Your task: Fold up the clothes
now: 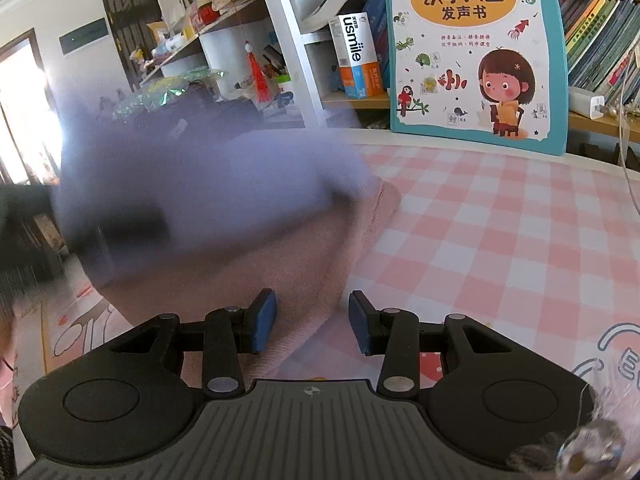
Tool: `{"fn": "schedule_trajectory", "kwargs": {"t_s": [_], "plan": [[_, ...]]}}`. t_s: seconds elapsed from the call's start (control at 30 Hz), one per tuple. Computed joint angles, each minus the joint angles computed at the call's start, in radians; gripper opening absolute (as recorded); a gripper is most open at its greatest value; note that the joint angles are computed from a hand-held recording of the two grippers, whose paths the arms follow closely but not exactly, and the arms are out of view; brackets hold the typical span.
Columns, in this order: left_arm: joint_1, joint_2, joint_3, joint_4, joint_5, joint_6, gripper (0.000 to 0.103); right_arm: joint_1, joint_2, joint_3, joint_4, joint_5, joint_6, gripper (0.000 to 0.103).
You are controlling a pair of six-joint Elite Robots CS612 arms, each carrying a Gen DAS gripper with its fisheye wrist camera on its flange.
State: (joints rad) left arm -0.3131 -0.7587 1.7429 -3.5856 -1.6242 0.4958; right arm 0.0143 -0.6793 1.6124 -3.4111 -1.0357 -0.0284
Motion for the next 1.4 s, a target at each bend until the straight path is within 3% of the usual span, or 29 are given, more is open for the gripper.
{"fn": "schedule_trajectory", "kwargs": {"t_s": [0.1, 0.13, 0.27, 0.33, 0.4, 0.43, 0.53, 0.6, 0.63, 0.77, 0.83, 0.9, 1.0, 1.07, 1.17, 1.2, 1.23, 1.3, 1.33, 1.4], "plan": [[-0.041, 0.045, 0.022, -0.146, 0.114, 0.197, 0.044, -0.003, 0.001, 0.000, -0.001, 0.010, 0.012, 0.038], [-0.041, 0.050, 0.020, -0.161, 0.115, 0.207, 0.044, -0.002, 0.001, 0.000, -0.002, 0.009, 0.012, 0.038], [-0.005, 0.054, -0.014, -0.178, 0.058, 0.055, 0.016, 0.000, 0.001, 0.002, -0.005, 0.005, 0.010, 0.038], [-0.012, 0.077, -0.035, -0.308, 0.152, 0.041, 0.015, 0.000, 0.001, 0.002, -0.005, 0.004, 0.009, 0.038], [-0.021, 0.099, -0.057, -0.399, 0.248, 0.111, 0.013, 0.000, 0.001, 0.001, -0.005, 0.004, 0.008, 0.038], [-0.021, 0.097, -0.058, -0.385, 0.253, 0.124, 0.013, 0.000, 0.002, 0.001, -0.005, 0.005, 0.008, 0.038], [-0.011, 0.080, -0.035, -0.284, 0.171, 0.108, 0.013, 0.000, 0.002, 0.001, -0.005, 0.005, 0.007, 0.039], [-0.018, 0.073, -0.015, -0.220, 0.132, 0.159, 0.020, 0.000, 0.002, 0.002, -0.005, 0.005, 0.007, 0.039], [-0.023, 0.070, -0.005, -0.190, 0.121, 0.187, 0.030, -0.001, 0.002, 0.002, -0.006, 0.005, 0.007, 0.039], [-0.048, 0.093, 0.001, -0.261, 0.184, 0.323, 0.035, -0.003, 0.003, 0.000, -0.006, 0.014, 0.015, 0.039], [-0.027, 0.061, 0.018, -0.214, 0.111, 0.267, 0.043, -0.008, 0.002, 0.004, -0.007, 0.027, 0.021, 0.040], [0.009, 0.022, 0.040, -0.167, -0.049, 0.180, 0.057, -0.015, -0.003, 0.012, -0.008, 0.038, 0.030, 0.044], [0.064, -0.017, 0.049, -0.117, -0.300, 0.077, 0.060, -0.030, -0.019, 0.028, -0.034, 0.050, 0.079, 0.047], [0.090, -0.025, 0.056, -0.158, -0.413, 0.016, 0.060, -0.052, -0.007, 0.028, -0.137, 0.122, 0.201, 0.048], [0.112, -0.010, 0.026, -0.241, -0.453, -0.121, 0.060, -0.081, 0.021, 0.008, -0.310, 0.229, 0.418, 0.048], [0.114, -0.003, 0.013, -0.248, -0.427, -0.163, 0.060, -0.084, 0.030, -0.001, -0.344, 0.260, 0.465, 0.048], [0.116, 0.005, -0.001, -0.250, -0.396, -0.204, 0.059, -0.084, 0.036, -0.009, -0.355, 0.284, 0.489, 0.048], [0.120, 0.021, -0.029, -0.250, -0.337, -0.284, 0.047, -0.078, 0.040, -0.019, -0.342, 0.320, 0.492, 0.048], [0.126, 0.029, -0.045, -0.214, -0.351, -0.307, 0.040, -0.075, 0.041, -0.023, -0.331, 0.337, 0.488, 0.048], [0.138, 0.039, -0.070, -0.077, -0.408, -0.336, 0.035, -0.067, 0.039, -0.025, -0.294, 0.352, 0.462, 0.048]]}}
